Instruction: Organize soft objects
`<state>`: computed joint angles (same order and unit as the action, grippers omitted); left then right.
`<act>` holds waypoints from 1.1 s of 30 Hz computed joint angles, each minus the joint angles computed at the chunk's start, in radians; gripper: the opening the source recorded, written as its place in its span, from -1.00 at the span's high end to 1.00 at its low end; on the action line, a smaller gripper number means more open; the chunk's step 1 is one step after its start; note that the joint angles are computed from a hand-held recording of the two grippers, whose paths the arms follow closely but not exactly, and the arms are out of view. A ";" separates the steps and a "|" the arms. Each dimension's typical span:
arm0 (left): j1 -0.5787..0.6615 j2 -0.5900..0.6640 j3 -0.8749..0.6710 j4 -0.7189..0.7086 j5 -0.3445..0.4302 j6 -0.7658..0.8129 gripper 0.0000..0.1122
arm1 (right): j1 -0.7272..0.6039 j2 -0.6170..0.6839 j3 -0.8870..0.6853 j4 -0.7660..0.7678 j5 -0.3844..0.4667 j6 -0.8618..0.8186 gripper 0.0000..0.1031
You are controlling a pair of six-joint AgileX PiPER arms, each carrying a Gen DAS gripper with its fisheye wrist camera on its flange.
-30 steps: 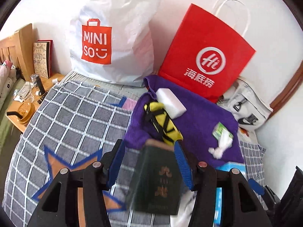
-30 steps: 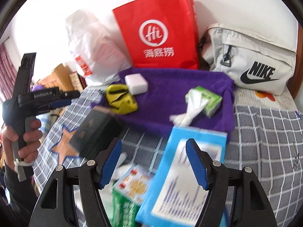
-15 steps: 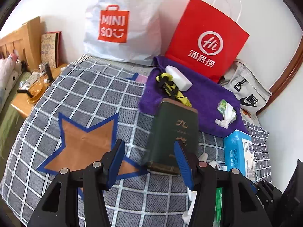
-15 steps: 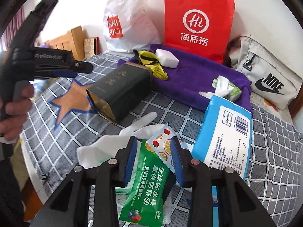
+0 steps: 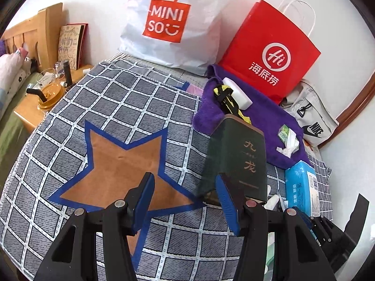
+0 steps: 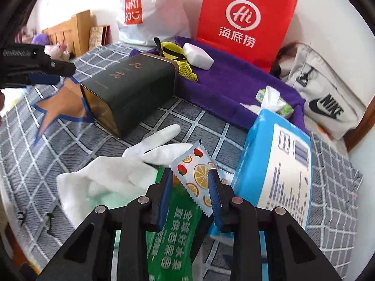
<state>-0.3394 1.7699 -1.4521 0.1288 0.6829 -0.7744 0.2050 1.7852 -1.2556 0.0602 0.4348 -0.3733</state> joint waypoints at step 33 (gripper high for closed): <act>-0.258 0.129 -0.124 -0.049 0.059 0.019 0.08 | -0.610 -0.316 0.373 0.968 0.396 -0.813 0.91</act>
<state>-0.5974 1.8987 -1.5763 0.0795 0.7416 -0.7554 -0.4047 1.4688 -0.8830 1.0279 0.8307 -1.1861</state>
